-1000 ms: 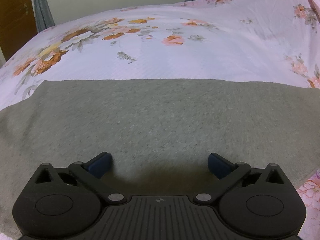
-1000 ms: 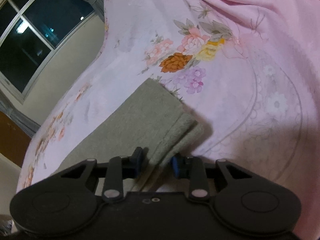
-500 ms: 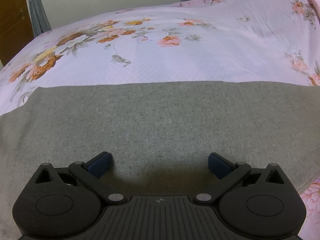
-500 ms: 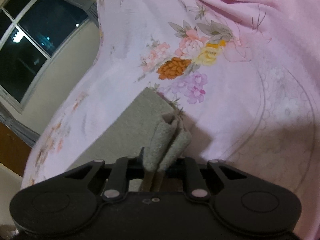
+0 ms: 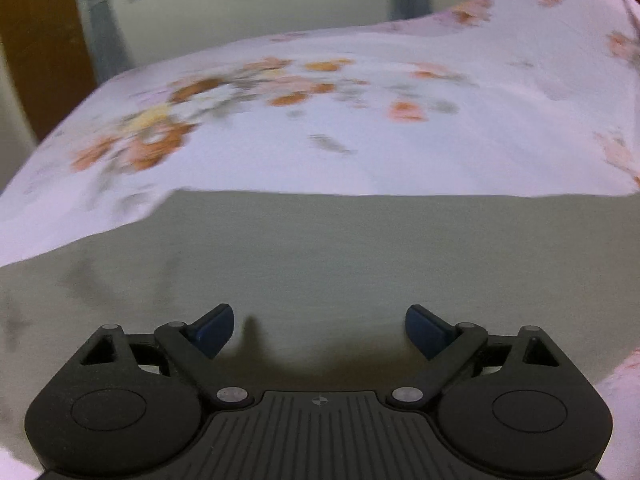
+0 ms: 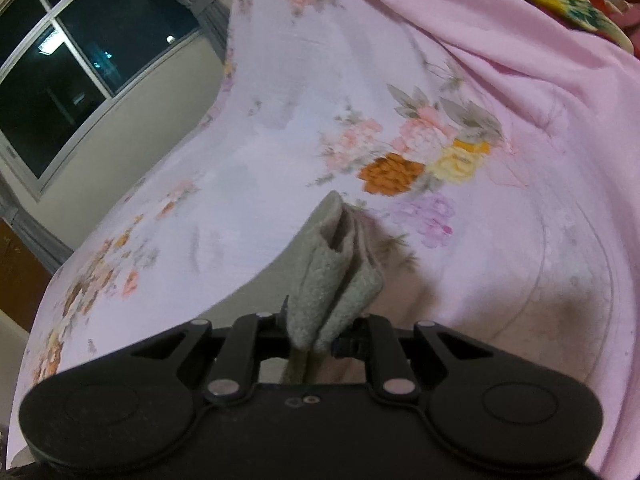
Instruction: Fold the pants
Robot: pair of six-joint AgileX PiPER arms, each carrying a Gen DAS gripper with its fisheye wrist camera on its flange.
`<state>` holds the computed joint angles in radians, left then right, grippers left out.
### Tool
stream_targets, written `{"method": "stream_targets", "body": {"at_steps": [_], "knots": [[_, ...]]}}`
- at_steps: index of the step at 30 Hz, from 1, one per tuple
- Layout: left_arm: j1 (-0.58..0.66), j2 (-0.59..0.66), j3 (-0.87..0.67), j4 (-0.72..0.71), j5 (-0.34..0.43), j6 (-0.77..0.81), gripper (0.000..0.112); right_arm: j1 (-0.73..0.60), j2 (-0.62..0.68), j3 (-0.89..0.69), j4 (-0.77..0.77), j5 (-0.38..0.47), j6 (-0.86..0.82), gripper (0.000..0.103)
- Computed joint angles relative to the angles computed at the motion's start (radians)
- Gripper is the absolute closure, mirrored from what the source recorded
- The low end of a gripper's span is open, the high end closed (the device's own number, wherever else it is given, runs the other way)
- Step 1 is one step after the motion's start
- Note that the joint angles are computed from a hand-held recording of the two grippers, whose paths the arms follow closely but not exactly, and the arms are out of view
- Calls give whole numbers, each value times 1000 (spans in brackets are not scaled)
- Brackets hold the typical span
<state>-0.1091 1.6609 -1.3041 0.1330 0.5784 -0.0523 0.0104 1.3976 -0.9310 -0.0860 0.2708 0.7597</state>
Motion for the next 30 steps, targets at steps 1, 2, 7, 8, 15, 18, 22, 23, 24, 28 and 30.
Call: {"method": "stream_targets", "body": {"at_steps": [1,2,7,8,15,18,22,23,24,28,30], "knots": [[30,-3,6,-8,-2,9,19,17,0,-12,-36,6,39,88],[64,-2,9,-25,-1,23,19,32,-2,-19,-58,9,64,88],[177,24,72,-169,-29,186,19,182,24,-88,-259,33,270,88],[178,21,74,-173,-24,184,19,213,31,-105,-278,31,295,88],[274,-18,69,-418,49,342,19,461,177,-333,-297,38,268,88],[330,-34,73,-479,82,356,19,540,285,-431,-202,36,175,88],[382,-34,87,-526,86,409,19,614,416,-511,-76,31,76,88],[391,-32,85,-536,94,418,19,630,455,-542,-48,56,41,87],[401,-30,83,-553,104,430,19,639,484,-562,-14,78,2,84],[431,-13,56,-659,174,478,19,653,534,-615,75,166,-111,72],[443,5,32,-730,236,493,19,619,502,-593,227,149,-241,39]]}}
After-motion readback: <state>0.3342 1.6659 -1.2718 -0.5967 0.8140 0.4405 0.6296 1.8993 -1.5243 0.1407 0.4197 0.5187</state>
